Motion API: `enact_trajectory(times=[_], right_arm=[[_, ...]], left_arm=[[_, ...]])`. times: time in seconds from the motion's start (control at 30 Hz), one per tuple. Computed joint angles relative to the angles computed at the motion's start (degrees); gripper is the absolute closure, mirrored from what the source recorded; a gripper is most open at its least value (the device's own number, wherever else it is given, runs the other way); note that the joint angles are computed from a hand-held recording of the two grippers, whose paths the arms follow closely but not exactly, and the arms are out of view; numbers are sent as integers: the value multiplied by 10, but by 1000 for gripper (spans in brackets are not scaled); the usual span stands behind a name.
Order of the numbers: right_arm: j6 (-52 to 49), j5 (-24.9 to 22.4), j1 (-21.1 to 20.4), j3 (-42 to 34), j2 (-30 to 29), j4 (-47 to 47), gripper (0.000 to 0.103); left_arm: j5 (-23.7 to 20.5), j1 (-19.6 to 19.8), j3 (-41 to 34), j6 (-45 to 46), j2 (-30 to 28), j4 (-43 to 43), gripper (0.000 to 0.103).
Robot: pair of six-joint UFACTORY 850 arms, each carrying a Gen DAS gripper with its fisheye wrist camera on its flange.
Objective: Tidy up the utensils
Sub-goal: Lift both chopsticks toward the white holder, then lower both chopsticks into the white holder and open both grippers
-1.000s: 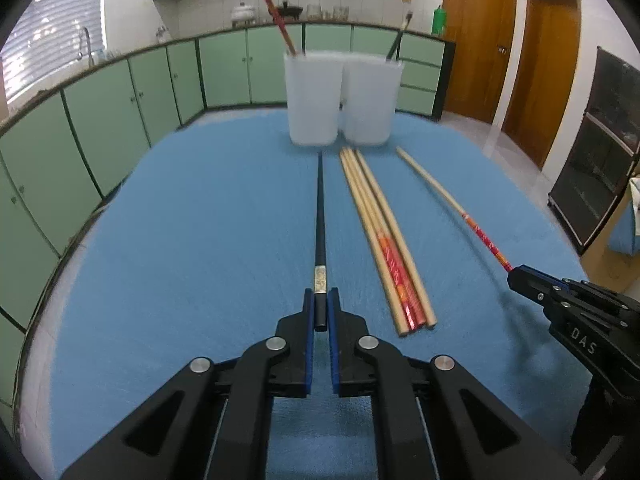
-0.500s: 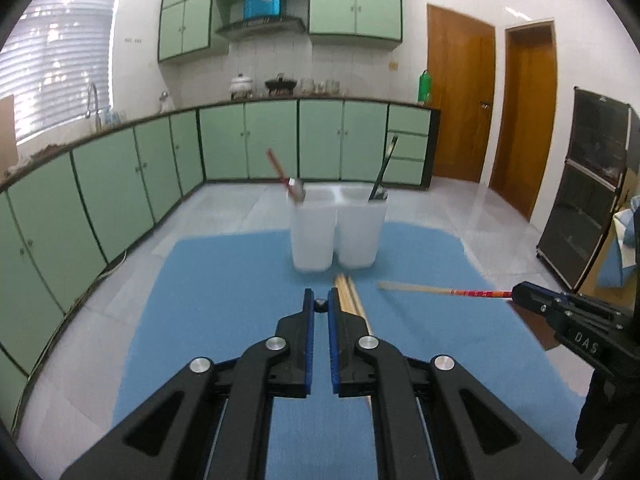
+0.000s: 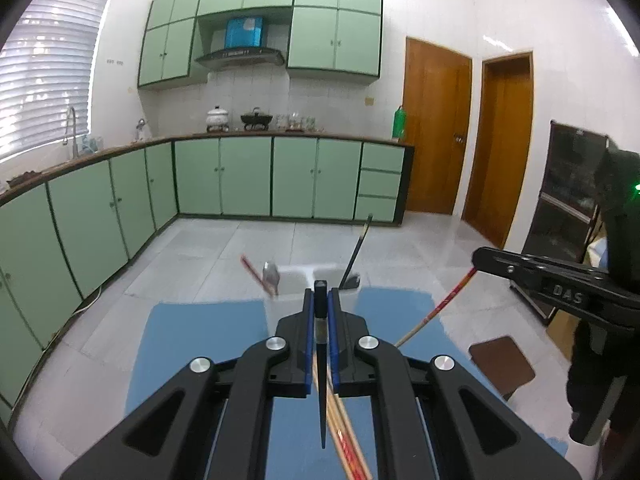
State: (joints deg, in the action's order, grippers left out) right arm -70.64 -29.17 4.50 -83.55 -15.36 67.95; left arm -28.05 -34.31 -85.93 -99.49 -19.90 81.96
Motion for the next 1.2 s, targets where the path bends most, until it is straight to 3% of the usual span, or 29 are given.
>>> enact_trajectory(times=[0.13, 0.33, 0.53, 0.7, 0.83, 0.97, 1.03, 1.2], right_arm=[[22, -18, 0, -69, -30, -11, 98], [66, -3, 8, -183, -89, -50, 98], [148, -1, 18, -301, -169, -130, 98], [243, -9, 32, -393, -242, -227, 98], [300, -33, 41, -441, -287, -284, 97], [320, -49, 44, -454, -308, -306, 94], [312, -43, 46, -435, -301, -305, 84], [270, 15, 44, -344, -251, -273, 62]], left_arm=[[1, 9, -36, 5, -10, 22, 96], [-3, 28, -122, -24, -49, 80, 96], [-8, 53, -255, -1, -135, 88, 97], [-9, 69, -361, 84, -220, 20, 97], [8, 82, -432, 202, -279, -109, 96], [-1, 88, -467, 281, -310, -196, 95], [0, 90, -458, 282, -308, -202, 91], [6, 88, -377, 187, -260, -112, 82]])
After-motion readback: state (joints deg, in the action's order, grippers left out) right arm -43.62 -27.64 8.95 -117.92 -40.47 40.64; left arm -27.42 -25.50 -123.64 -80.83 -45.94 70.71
